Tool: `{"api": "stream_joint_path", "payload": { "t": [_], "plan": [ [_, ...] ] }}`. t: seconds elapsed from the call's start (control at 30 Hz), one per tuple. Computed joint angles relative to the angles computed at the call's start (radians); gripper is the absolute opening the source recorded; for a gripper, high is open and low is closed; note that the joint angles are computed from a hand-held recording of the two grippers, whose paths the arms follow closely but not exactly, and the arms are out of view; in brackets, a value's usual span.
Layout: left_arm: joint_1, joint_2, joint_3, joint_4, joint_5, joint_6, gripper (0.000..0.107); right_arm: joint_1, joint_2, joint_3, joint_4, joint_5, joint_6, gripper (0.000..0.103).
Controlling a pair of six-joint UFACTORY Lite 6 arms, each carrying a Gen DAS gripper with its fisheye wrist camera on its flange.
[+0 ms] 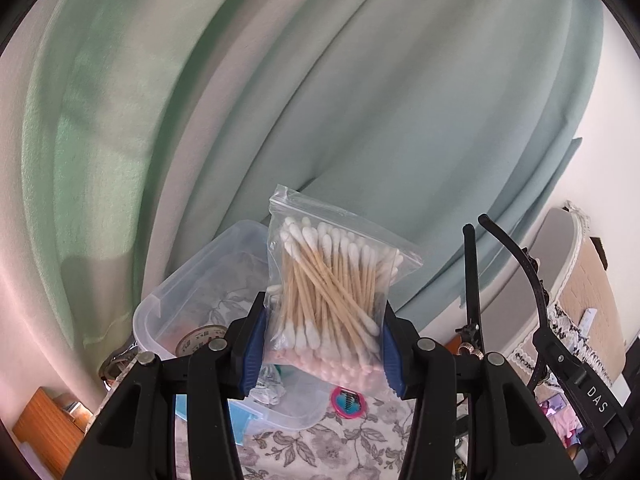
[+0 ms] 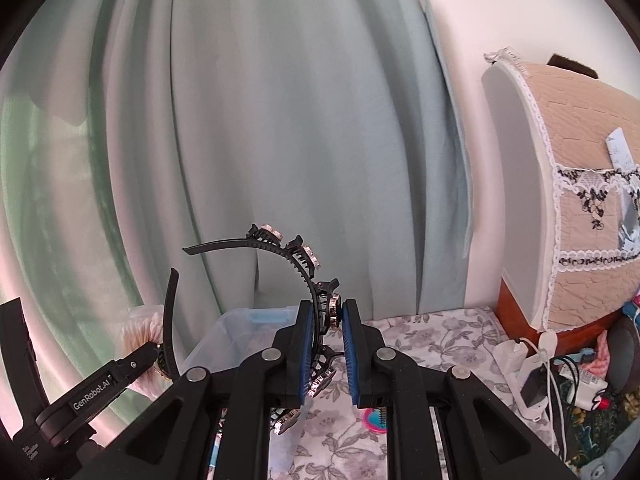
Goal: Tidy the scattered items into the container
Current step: 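Lift the cotton swab bag and headband toward the clear box with both tools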
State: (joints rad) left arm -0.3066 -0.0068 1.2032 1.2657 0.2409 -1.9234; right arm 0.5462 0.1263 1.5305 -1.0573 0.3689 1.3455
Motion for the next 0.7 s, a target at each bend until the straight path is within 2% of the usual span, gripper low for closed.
{"api": "stream_joint_path", "payload": {
  "t": [0.23, 0.53, 0.7],
  "plan": [
    [0.073, 0.031, -0.036, 0.157, -0.073, -0.180, 0.051, 0.039, 0.117, 0.112, 0.060, 0.026, -0.084, 0.016],
    [0.165, 0.066, -0.066, 0.462, -0.154, -0.497, 0.051, 0.057, 0.284, 0.292, 0.196, 0.060, -0.244, 0.016],
    [0.201, 0.107, -0.056, 0.805, -0.184, -0.840, 0.051, 0.050, 0.406, 0.435, 0.318, 0.082, -0.380, 0.016]
  ]
}}
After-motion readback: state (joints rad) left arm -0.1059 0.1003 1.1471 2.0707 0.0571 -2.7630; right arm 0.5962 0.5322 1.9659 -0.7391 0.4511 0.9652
